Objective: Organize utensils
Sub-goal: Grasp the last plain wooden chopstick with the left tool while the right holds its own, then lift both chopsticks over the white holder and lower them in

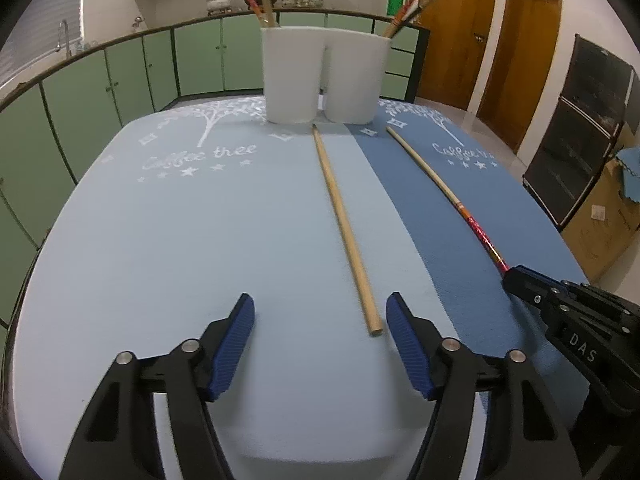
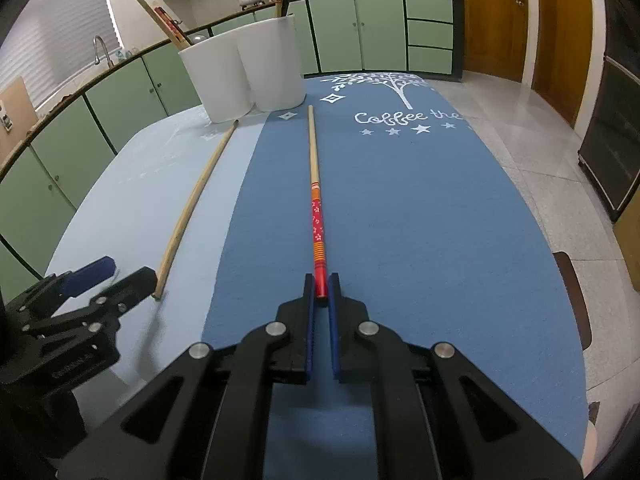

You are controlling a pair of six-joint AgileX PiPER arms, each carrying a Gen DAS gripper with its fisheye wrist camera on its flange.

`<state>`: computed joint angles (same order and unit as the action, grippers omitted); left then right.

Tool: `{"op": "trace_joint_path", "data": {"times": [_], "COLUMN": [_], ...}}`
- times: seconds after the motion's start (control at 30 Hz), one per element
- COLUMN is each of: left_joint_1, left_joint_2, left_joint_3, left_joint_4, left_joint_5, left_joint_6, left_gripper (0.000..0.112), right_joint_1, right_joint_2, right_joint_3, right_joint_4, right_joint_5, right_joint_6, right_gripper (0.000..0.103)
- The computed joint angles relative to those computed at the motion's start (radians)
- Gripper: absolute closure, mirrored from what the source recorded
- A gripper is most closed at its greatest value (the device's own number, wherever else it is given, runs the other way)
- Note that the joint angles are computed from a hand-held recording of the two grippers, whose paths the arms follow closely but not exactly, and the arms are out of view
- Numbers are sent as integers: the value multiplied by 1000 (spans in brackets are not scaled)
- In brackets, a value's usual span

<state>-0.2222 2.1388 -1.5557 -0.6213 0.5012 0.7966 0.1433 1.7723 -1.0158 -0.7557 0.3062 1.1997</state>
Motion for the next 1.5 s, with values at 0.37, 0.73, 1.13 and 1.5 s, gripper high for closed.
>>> {"op": "trace_joint_path", "data": {"times": [0.37,0.73,1.13,1.5], "left_joint_1": [-40,-46,-6,29], "left_joint_2": [4,3,-120,-233], "left_joint_3": [8,8,64,14], "left_joint_4": [73,79,-20,-171], "left_joint_5": [-40,-49,-29,31], "left_joint_6": [-78,-108,-7,121], "left_gripper": [88,105,106,106], "right_joint_1": [-14,-23,1,-7], "right_joint_2": [-3,-7,-119,-257], "right_joint_3": [14,24,39,-24], "right_joint_4": [24,36,-19,46], "right_joint_5": [-27,-48,-4,47], "right_joint_6": [-38,-52,-49,-183], "right_gripper": [97,97,98,98]}}
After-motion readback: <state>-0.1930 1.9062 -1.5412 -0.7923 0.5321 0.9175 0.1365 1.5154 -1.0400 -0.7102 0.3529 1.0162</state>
